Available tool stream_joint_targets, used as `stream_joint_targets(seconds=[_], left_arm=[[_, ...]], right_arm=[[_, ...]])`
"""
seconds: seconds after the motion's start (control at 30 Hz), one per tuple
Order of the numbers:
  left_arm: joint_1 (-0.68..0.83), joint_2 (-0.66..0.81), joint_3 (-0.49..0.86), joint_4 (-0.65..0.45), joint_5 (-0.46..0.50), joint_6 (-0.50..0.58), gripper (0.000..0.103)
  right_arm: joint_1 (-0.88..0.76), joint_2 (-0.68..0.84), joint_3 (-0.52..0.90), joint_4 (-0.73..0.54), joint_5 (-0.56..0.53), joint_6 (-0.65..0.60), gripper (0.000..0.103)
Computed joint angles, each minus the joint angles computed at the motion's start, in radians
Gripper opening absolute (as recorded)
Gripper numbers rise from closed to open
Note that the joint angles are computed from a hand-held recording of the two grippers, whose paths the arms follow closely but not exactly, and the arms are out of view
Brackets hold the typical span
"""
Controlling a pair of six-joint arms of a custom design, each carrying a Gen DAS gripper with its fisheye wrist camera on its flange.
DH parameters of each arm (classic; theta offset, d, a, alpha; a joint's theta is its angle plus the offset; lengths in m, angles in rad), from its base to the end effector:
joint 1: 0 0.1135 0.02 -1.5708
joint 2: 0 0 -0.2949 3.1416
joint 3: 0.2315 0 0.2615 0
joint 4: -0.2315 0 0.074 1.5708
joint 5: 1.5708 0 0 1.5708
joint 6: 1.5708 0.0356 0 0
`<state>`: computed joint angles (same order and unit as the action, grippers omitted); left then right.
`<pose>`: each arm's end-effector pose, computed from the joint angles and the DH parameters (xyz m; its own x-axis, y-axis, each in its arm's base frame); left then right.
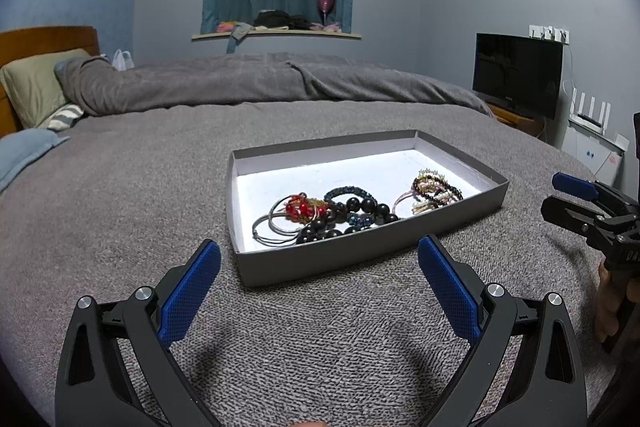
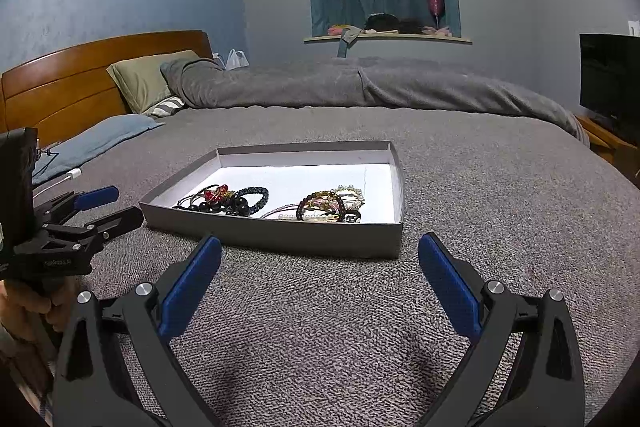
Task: Organize jewelry
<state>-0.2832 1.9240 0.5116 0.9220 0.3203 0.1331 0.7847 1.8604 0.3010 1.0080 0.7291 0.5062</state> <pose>0.3007 -0.0992 0.0976 -0.3776 0.2411 -0.8940 0.5872 0.8089 -0.0299 0.1956 0.1618 0.0896 -0.3850 0.1265 -0.9142 0.0700 0.9917 0.1078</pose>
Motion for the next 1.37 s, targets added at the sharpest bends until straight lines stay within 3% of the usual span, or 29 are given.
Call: stream_joint_targets(seconds=[1.37], left_arm=[[-0.002,0.010,0.014,-0.018,-0.009,0.005,0.098]], right_arm=[[0.002,-0.001,0.014,-0.013,0.003,-0.014,0.097]])
